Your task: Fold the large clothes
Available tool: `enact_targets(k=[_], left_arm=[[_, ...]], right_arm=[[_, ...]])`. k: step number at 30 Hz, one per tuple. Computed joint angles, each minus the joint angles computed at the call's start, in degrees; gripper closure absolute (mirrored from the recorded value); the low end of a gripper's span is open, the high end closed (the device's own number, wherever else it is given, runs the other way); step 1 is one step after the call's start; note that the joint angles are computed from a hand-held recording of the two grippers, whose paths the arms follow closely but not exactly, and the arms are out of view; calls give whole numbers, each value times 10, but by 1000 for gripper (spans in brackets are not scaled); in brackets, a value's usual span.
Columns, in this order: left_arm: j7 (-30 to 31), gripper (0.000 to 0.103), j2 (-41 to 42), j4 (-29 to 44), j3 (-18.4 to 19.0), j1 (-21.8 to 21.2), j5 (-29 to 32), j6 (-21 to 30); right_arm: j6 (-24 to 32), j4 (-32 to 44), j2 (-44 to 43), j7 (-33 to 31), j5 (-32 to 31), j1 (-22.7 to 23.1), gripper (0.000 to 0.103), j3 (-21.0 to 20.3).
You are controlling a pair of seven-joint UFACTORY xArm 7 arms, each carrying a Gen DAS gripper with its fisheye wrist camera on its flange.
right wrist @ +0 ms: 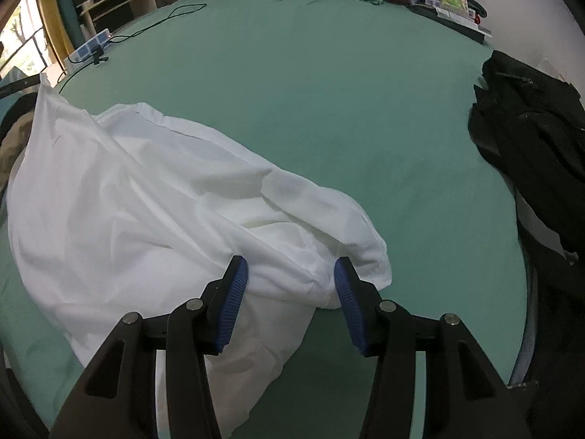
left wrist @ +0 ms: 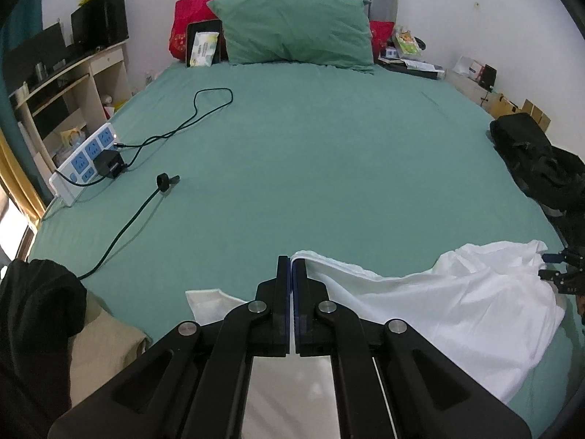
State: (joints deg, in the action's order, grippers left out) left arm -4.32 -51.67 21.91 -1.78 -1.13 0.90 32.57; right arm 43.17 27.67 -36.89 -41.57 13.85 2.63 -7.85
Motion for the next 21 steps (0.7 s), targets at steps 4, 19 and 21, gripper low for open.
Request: enact_targets(k=[4, 19, 21], left_arm=[[1, 102, -2, 0, 0, 1, 3, 4], [-26, 101, 112, 31, -9, 12, 1, -53], [-44, 100, 149, 39, -20, 21, 10, -42]], right_arm=[[-13, -10, -6, -19, 10, 16, 99, -3], [-128, 15, 17, 137, 14, -22, 97, 18], [-147, 11, 33, 171, -22, -44, 86, 42]])
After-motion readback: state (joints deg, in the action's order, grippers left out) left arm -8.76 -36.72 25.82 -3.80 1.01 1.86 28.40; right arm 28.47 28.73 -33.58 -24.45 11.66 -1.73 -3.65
